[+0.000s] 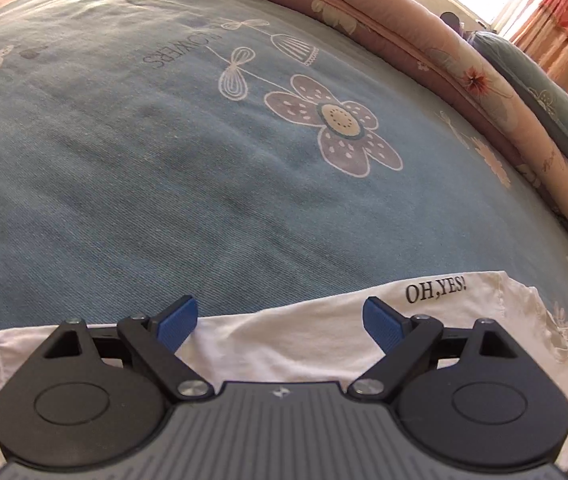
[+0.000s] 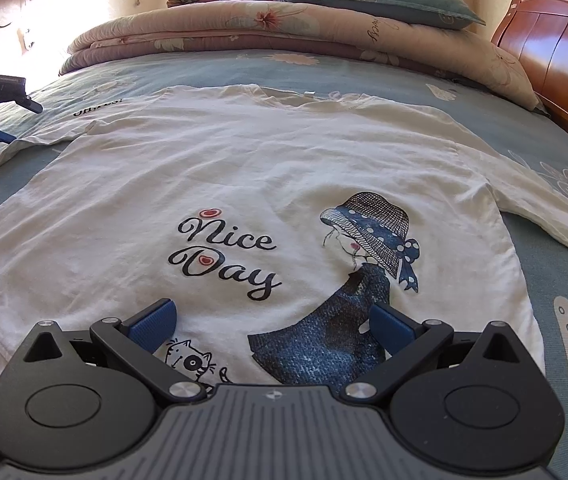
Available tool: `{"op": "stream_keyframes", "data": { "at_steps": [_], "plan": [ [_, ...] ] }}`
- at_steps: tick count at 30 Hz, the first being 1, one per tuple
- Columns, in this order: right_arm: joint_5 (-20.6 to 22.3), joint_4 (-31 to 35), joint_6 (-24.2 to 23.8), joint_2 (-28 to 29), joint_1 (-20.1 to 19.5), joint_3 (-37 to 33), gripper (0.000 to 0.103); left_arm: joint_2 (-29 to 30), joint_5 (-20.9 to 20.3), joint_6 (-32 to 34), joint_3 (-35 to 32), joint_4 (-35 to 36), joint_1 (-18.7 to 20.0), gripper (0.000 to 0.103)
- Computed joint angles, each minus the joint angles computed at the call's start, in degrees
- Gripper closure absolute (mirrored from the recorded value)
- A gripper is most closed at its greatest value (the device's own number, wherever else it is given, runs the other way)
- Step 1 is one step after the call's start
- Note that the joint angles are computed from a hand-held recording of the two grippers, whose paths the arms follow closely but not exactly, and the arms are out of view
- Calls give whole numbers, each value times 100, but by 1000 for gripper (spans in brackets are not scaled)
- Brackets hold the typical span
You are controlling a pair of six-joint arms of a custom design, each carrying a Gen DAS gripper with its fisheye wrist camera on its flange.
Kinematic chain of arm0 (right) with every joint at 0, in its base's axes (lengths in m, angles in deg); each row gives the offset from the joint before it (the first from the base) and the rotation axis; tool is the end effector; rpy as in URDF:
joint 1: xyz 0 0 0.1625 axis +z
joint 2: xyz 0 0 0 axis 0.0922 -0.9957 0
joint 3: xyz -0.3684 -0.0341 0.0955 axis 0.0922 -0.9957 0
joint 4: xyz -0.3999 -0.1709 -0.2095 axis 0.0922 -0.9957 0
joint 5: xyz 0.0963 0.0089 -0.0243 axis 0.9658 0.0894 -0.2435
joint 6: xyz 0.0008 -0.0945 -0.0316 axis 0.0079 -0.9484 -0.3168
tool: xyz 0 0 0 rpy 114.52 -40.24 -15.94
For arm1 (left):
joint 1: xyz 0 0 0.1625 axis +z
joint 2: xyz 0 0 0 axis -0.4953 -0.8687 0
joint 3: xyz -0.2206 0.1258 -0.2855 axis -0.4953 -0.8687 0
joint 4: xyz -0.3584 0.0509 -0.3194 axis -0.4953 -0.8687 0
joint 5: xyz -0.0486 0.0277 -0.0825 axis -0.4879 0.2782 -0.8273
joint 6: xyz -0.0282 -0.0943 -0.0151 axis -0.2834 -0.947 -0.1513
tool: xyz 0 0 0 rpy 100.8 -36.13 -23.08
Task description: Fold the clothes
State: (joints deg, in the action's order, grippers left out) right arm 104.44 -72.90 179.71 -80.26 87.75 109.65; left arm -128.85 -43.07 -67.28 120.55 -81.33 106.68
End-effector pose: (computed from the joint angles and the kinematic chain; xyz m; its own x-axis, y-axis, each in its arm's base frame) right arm 0.0911 -0.2386 0.0289 -0.7079 0.0680 0.7030 -0.4845 0.6775 -0.5534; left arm 0.0514 -0.5994 0.2566 -0.8885 -0.0537 -0.4558 0.2263 0.8128 -0.5368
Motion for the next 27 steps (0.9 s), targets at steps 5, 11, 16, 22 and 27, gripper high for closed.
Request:
{"op": "stream_keyframes", "data": {
  "at_steps": [5, 11, 16, 22, 27],
  "plan": [
    [6, 3, 2, 4, 5, -5, 0, -441, 45, 300, 129, 150, 130, 14],
    [-14, -8, -9, -16, -10, 8, 0, -1099, 691, 659, 544, -211, 292, 18],
    [18, -45, 10, 27, 11, -5, 0, -1386, 936, 797, 812, -639, 530, 34],
    [105, -82, 68, 102, 66, -40, 0, -1283, 1015, 1147, 974, -994, 571, 36],
    [175, -97, 113, 139, 116, -56, 0, -1167, 1210, 1838, 1212, -1448, 295, 83]
  ]
}}
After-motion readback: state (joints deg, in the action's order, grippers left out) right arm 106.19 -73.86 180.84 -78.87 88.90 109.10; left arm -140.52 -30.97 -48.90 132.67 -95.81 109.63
